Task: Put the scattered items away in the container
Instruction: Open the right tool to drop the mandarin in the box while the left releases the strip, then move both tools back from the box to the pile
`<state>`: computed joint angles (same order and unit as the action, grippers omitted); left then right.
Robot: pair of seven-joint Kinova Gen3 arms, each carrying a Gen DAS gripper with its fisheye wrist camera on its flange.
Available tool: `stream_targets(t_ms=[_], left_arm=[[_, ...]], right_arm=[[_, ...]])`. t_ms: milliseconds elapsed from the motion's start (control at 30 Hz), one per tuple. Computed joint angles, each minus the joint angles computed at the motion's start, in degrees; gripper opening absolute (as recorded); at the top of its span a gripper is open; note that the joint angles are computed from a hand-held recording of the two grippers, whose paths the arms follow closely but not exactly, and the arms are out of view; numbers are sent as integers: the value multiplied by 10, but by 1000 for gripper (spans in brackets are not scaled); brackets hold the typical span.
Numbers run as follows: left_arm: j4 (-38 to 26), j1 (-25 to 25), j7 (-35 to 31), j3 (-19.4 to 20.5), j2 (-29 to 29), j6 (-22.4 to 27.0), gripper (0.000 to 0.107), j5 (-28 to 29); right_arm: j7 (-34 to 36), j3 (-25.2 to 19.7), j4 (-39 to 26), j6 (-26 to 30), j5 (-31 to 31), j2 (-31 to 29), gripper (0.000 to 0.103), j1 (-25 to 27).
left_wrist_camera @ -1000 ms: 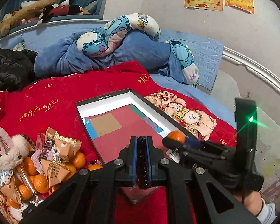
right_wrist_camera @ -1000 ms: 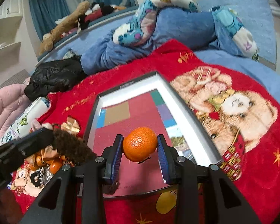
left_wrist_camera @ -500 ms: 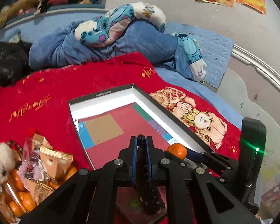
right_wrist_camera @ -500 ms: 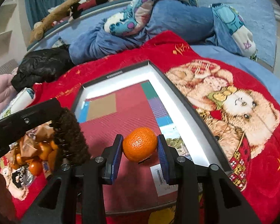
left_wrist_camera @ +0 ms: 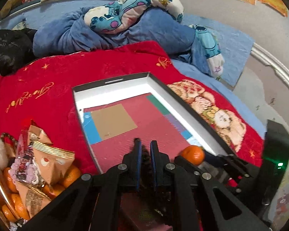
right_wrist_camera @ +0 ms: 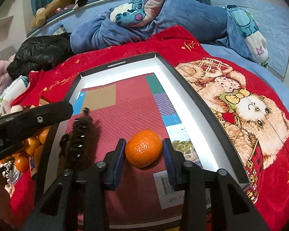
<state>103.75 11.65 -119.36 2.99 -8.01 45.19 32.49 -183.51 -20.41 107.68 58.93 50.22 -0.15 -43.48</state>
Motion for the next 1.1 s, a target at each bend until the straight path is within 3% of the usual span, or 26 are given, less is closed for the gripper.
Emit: stream_targets(t_ms=[67, 133, 167, 233, 267, 400, 533, 633, 733, 833, 1100], left_arm=[[-11, -4, 34, 11, 4, 6, 12, -32], [-15, -4, 57, 20, 0, 1, 19, -63], [-14, -2, 57, 19, -2, -4, 25, -66], [-10, -2, 68, 19, -13, -19, 54, -78], [-5, -4, 82, 21, -22, -33, 76, -87], [9, 9, 77, -6, -46, -67, 101, -67], [7, 9, 71, -12, -55, -73, 103, -69], [5, 23, 40, -38, -53, -64, 103, -45], [25, 16, 29, -37, -61, -100, 103, -22], [35, 13, 49, -33, -68, -122, 103, -41], [58, 7, 44, -65, -105, -112, 103, -61]], right_arm=[[-14, -6, 2, 9, 21, 0, 83, -7], [-38, -13, 4, 32, 41, 0, 100, -16], [-52, -15, 8, 38, 49, -4, 102, -19], [-79, -14, 19, 36, 53, -17, 103, -17], [-93, -14, 26, 30, 53, -25, 103, -13], [-137, -22, 59, -15, 62, -60, 103, 13], [-164, -51, 62, 3, 82, -66, 103, 27], [-183, -60, 65, 10, 96, -70, 103, 30], [-195, -69, 62, 28, 101, -66, 103, 29], [-198, -71, 41, 75, 103, -42, 103, 16], [-204, -63, 19, 84, 124, -30, 103, -27]])
